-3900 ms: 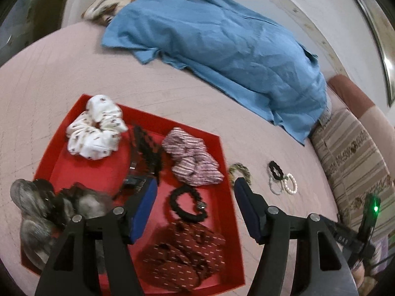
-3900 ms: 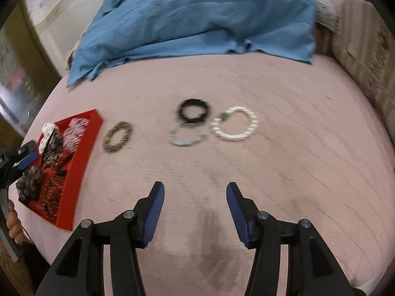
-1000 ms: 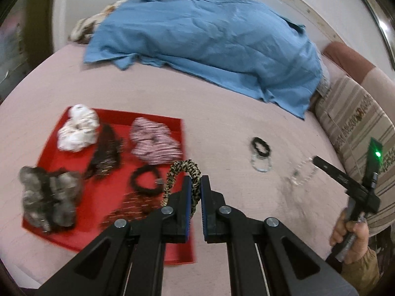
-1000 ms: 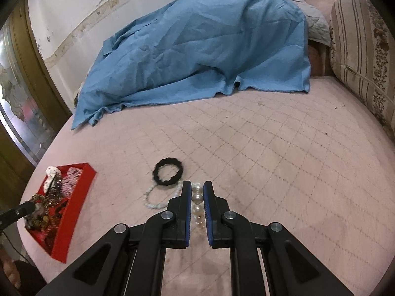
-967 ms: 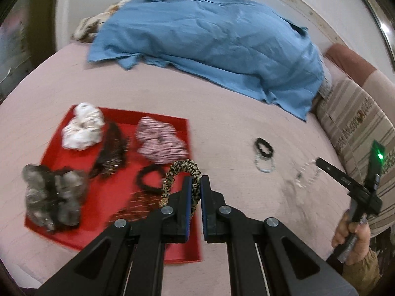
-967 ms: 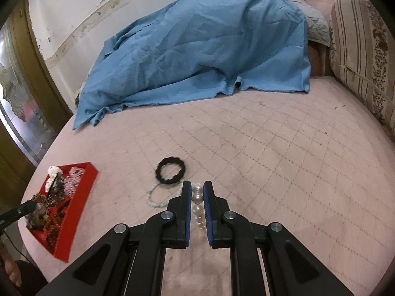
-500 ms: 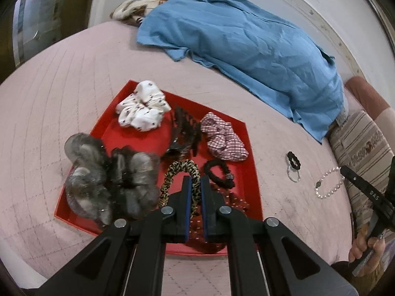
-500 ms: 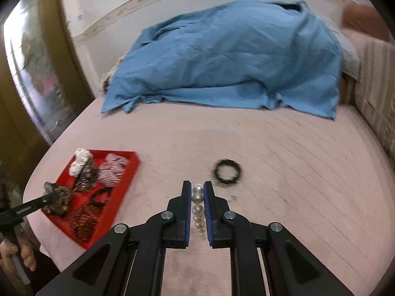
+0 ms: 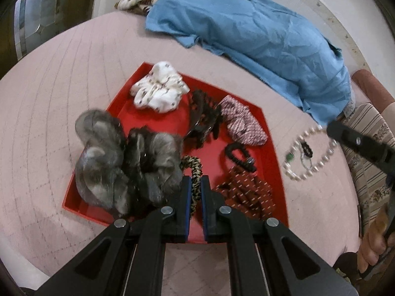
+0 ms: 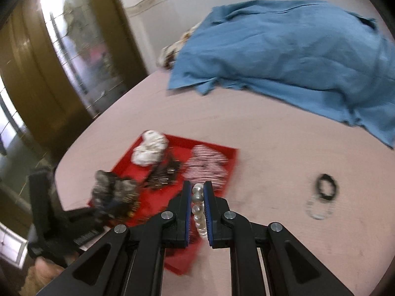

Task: Organize jewelry
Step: 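Carry leopard scrunchie and pearl bracelet into the red tray and open both tools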

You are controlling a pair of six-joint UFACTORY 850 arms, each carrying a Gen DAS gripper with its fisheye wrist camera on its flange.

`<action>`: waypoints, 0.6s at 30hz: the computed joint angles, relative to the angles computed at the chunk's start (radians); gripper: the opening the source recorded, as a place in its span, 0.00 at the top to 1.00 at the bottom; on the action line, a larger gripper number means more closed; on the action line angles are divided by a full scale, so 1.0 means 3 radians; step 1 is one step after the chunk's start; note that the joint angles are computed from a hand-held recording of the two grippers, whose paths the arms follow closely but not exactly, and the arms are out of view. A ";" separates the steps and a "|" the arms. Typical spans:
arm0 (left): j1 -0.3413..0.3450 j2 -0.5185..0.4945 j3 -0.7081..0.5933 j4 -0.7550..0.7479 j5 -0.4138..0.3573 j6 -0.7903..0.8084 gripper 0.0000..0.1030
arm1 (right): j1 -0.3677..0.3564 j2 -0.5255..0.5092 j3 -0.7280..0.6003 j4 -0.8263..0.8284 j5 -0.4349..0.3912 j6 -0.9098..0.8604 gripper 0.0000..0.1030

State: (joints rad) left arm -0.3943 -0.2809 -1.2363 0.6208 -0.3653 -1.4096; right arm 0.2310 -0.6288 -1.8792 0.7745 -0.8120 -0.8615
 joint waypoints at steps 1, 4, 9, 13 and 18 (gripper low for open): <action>0.0009 0.0010 0.0023 -0.0036 0.0008 0.0020 0.94 | 0.0038 -0.0026 -0.0033 0.0000 -0.0039 0.0025 0.89; 0.0035 0.0037 0.0075 -0.0076 0.0020 0.0001 0.94 | 0.0158 -0.0118 -0.0142 0.0038 -0.0164 0.0121 0.89; 0.0083 0.0058 0.0129 -0.0275 0.0046 0.0098 0.94 | 0.0314 -0.0285 -0.0303 -0.0012 -0.0272 0.0293 0.89; 0.0076 0.0065 0.0130 -0.0268 0.0010 0.0101 0.94 | 0.0383 -0.0439 -0.0430 -0.0265 -0.0288 0.0505 0.89; 0.0070 0.0078 0.0136 -0.0244 0.0011 0.0067 0.94 | 0.0388 -0.0561 -0.0489 -0.0492 -0.0298 0.0734 0.89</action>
State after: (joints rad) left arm -0.3732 -0.2576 -1.1955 0.5476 -0.3620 -1.3897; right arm 0.3472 -0.7972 -2.0260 0.6268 -0.9013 -0.6413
